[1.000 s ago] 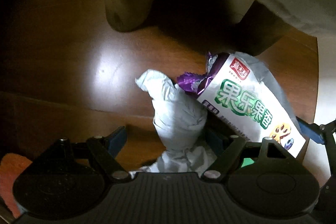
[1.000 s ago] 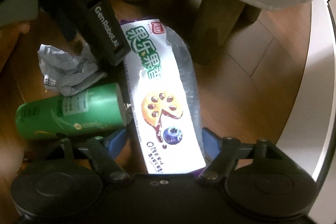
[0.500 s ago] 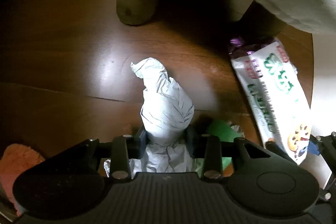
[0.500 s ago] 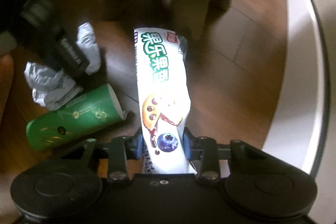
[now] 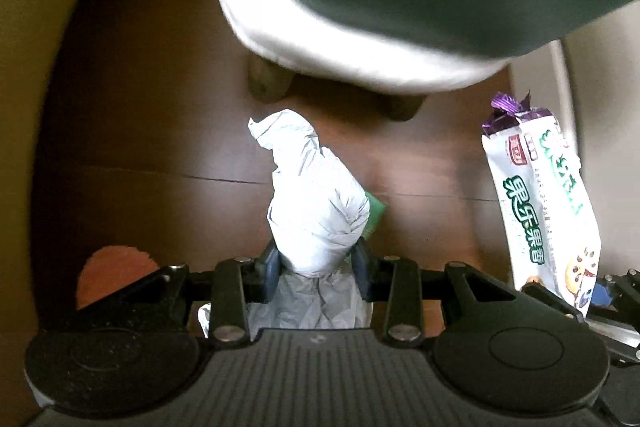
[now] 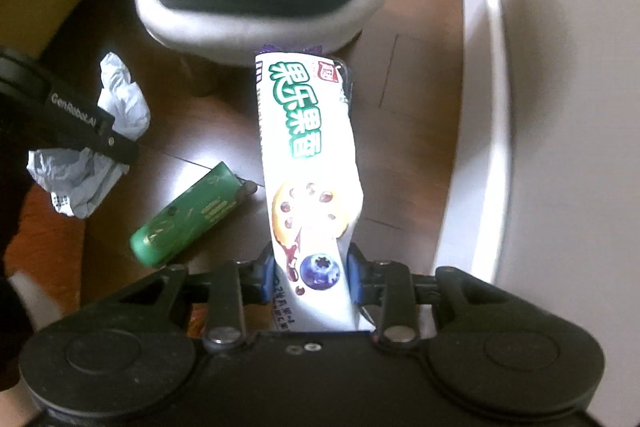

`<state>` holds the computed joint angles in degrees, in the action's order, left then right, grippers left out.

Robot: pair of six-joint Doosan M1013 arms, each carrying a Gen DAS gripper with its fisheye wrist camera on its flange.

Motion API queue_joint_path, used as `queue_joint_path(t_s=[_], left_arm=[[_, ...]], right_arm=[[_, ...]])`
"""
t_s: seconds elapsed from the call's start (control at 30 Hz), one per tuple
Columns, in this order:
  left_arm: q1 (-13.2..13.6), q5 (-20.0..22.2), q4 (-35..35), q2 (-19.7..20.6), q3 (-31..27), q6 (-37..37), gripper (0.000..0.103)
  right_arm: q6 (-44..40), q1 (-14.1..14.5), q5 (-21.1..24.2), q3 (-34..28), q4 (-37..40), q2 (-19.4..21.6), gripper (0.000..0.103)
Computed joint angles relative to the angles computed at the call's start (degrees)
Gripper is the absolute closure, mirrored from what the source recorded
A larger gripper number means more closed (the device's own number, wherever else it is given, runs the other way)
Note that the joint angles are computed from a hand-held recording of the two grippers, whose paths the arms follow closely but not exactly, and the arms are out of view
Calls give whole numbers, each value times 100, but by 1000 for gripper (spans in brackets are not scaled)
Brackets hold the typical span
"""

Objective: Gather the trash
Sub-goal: 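Lift both items and carry them over the green wastebasket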

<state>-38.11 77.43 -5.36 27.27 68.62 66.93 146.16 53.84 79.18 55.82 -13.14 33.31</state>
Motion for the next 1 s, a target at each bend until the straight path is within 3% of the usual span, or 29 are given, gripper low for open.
queue_joint_path(t_s=[0.23,0.43,0.6,0.77,0.83,1.0], left_arm=[[-83,-14,212,-486,-202,99,67],[-153,-17,320,-840,-456,121,67],[-232,-33,476,-948,-849,43,67],[-296,-107,667,-935,-1463,106,67],[-303,-150,702,-869,-1745,176,67],[-339,-199,945,-516,-2583,334,67]], right_arm=[[373,263,423,-505,-532,-206,70],[638,446,917,-1219,-1087,-114,70],[720,565,1009,-1699,-1659,-91,70],[381,604,1247,-2454,-2159,102,70],[319,545,1105,-2471,-2322,88,70],[-56,432,1046,-3217,-2658,393,70]])
